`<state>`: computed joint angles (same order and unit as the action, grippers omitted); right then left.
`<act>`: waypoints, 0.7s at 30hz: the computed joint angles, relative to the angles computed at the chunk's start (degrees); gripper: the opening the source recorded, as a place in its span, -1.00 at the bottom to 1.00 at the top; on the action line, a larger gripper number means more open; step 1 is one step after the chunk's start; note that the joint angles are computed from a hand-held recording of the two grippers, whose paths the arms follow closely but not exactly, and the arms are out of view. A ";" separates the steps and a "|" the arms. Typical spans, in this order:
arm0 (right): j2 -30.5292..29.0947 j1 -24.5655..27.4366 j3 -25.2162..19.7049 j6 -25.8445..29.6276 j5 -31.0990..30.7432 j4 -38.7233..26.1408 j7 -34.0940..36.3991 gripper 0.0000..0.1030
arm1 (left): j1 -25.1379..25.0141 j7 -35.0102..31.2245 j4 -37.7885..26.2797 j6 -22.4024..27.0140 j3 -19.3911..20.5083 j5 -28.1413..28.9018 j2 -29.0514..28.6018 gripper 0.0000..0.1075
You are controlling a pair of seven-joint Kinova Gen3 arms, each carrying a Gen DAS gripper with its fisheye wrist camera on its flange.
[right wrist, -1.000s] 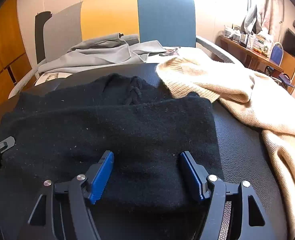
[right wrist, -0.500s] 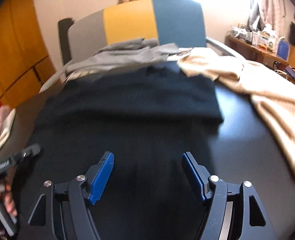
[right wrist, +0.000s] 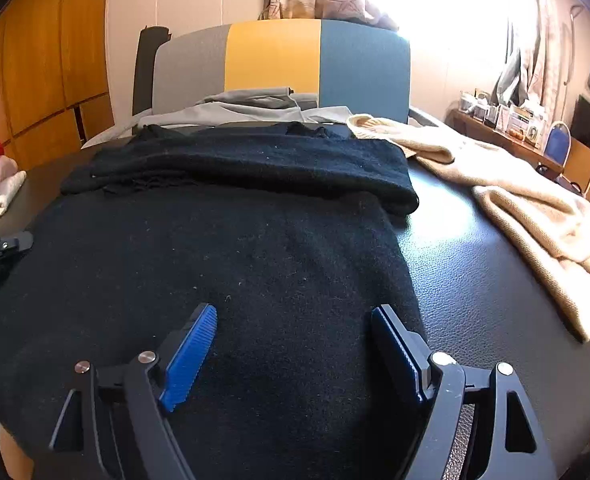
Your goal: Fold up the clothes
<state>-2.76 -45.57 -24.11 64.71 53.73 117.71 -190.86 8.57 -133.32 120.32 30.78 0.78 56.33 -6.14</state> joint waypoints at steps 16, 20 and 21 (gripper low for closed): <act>-9.57 5.82 -6.08 6.94 -20.14 -4.53 9.25 0.54 | -5.84 -7.19 8.53 14.30 -11.10 1.67 -10.16 -0.56; -16.98 8.21 -6.61 5.65 -23.97 -1.42 6.95 0.54 | -8.07 -6.99 7.94 20.30 -11.74 0.34 -10.14 -0.56; -18.71 8.37 -6.28 4.91 -25.11 -0.76 7.79 0.54 | -8.60 -6.54 7.75 21.72 -11.70 -0.31 -10.33 -0.55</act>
